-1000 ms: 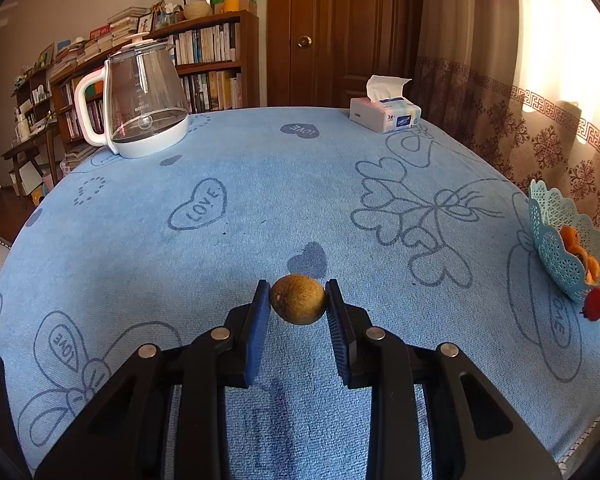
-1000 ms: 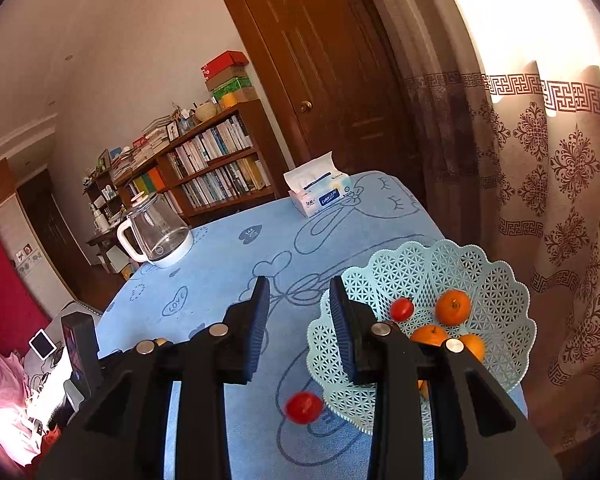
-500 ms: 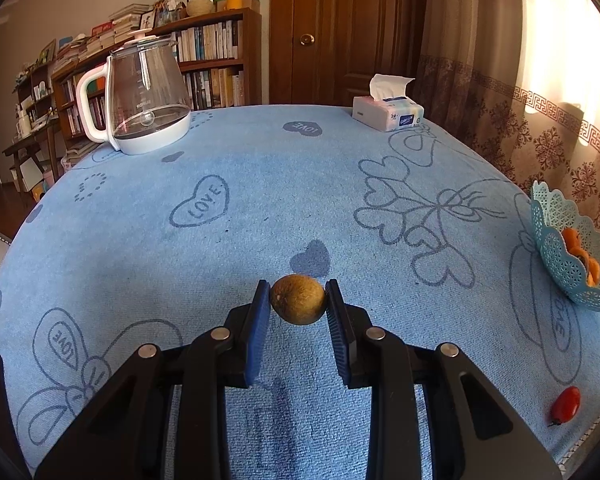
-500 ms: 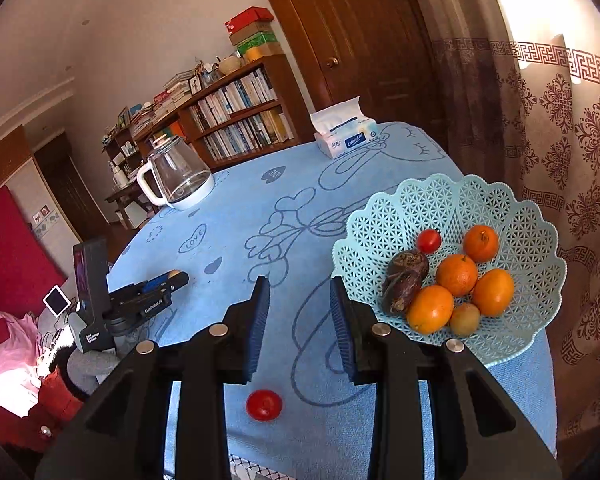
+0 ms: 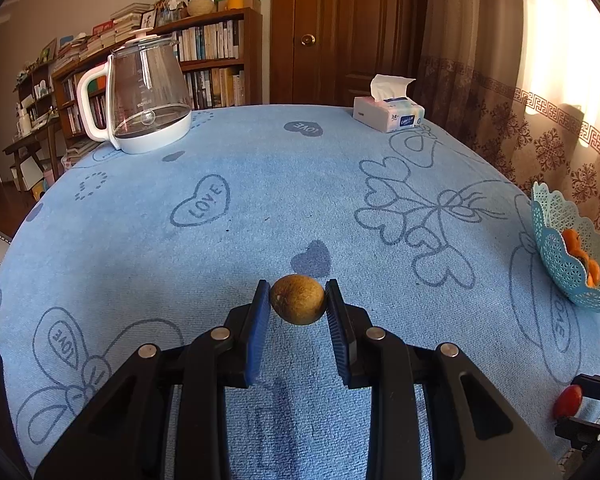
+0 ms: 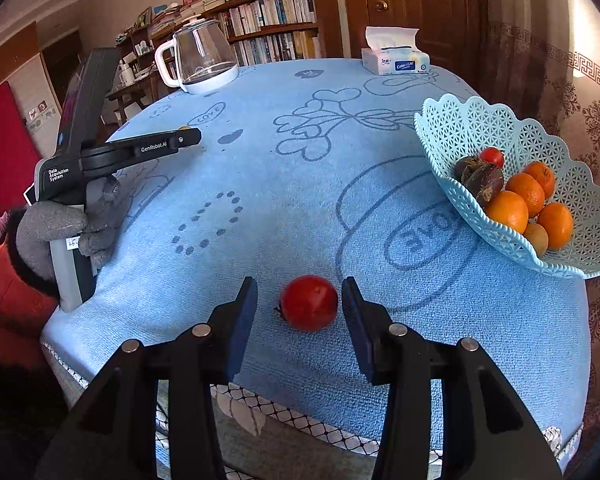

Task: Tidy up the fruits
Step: 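Carry the red tomato over the basket with the right tool, then lower the tomato into the basket and open the right tool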

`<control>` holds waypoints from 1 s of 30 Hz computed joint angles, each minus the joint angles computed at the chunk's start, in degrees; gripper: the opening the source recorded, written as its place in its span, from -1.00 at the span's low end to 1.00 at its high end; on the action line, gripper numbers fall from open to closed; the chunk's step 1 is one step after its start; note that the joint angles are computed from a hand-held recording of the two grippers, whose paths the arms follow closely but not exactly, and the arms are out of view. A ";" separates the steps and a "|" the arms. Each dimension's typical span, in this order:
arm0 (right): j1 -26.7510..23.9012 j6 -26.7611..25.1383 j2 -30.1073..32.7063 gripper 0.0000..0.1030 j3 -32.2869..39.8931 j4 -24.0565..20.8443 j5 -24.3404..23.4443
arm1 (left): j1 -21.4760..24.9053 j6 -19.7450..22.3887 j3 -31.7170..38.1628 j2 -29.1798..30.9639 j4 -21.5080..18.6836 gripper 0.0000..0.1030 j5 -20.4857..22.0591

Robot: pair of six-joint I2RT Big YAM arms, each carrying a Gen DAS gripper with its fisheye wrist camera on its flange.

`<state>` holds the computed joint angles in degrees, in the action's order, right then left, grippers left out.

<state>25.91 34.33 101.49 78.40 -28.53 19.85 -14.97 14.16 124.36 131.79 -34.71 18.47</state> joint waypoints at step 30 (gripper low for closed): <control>-6.31 12.04 -16.55 -0.35 -15.29 9.42 15.13 | -0.14 0.15 -0.83 -0.47 0.84 -0.45 -0.21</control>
<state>19.60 46.37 84.94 63.11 -19.11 34.98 -15.11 14.31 123.53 131.32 -33.87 18.26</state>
